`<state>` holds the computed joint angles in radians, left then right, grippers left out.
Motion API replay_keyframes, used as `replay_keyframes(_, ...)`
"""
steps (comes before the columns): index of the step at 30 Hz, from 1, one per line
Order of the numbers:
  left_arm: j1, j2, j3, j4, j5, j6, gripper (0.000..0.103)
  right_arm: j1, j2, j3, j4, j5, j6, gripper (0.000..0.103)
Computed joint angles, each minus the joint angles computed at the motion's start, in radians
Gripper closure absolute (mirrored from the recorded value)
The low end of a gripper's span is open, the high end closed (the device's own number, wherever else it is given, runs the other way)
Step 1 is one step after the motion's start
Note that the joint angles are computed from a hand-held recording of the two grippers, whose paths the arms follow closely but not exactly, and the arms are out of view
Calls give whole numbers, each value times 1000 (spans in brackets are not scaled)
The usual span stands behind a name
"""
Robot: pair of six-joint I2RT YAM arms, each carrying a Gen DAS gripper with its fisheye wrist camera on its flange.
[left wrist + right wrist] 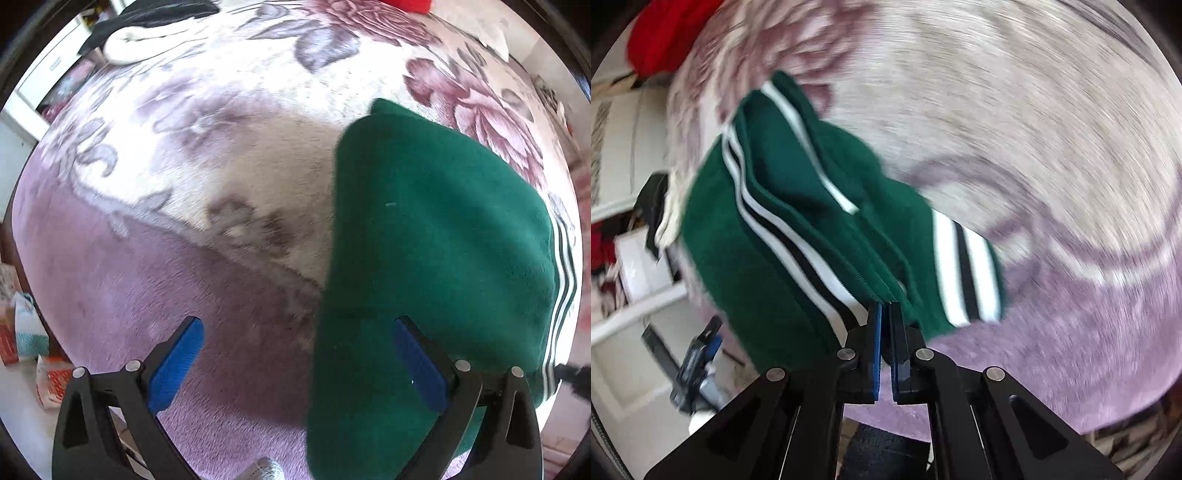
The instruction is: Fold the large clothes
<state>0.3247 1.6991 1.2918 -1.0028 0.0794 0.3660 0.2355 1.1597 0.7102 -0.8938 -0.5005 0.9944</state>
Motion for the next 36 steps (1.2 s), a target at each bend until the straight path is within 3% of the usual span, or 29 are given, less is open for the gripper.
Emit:
replay_keyframes(2,-7,10,12,11,12,7,0,-32,89,108,-34,20,-85,93)
replay_keyframes(4,-33,32,27,36,-2,4,0,-44,175,204,-27,61,-175,68)
replay_keyframes(5,-35,51,41,46,-2,7,0,-50,215,243,-8,75,-208,33)
replay_keyframes(6,-46,66,61,52,-6,1,0,-57,250,261,75,81,-237,12)
replay_keyframes(11,-94,134,142,76,-29,-16,0,-78,532,437,238,38,-276,11)
replay_keyframes(12,-102,145,152,83,-33,-17,0,-84,582,461,249,13,-286,16)
replay_keyframes(13,-111,155,161,91,-41,-21,0,-76,629,494,246,33,-273,29)
replay_keyframes(14,-121,170,179,95,-45,-29,0,-63,702,554,231,52,-269,89)
replay_keyframes(19,-145,214,232,84,-39,-40,0,-58,666,577,183,201,-191,94)
replay_keyframes(20,-149,222,239,81,-39,-44,0,-68,663,558,193,211,-182,100)
replay_keyframes(21,-153,226,243,78,-41,-47,0,-88,667,528,218,159,-163,100)
replay_keyframes(23,-160,224,247,69,-50,-44,0,-118,673,505,223,80,-189,99)
replay_keyframes(25,-159,201,230,67,-49,-30,0,-129,640,510,131,82,-250,91)
replay_keyframes(26,-158,193,222,65,-49,-25,0,-136,608,504,53,84,-290,72)
replay_keyframes(27,-156,180,207,63,-50,-21,0,-148,558,470,13,83,-306,36)
replay_keyframes(29,-151,160,177,58,-55,-17,0,-150,401,324,-6,72,-281,0)
replay_keyframes(32,-145,130,128,53,-62,-6,0,-74,303,133,10,10,-211,0)
replay_keyframes(34,-142,115,103,53,-68,0,0,-10,280,-2,151,-48,-102,0)
replay_keyframes(36,-142,101,79,57,-78,8,0,64,348,-71,314,-18,-38,0)
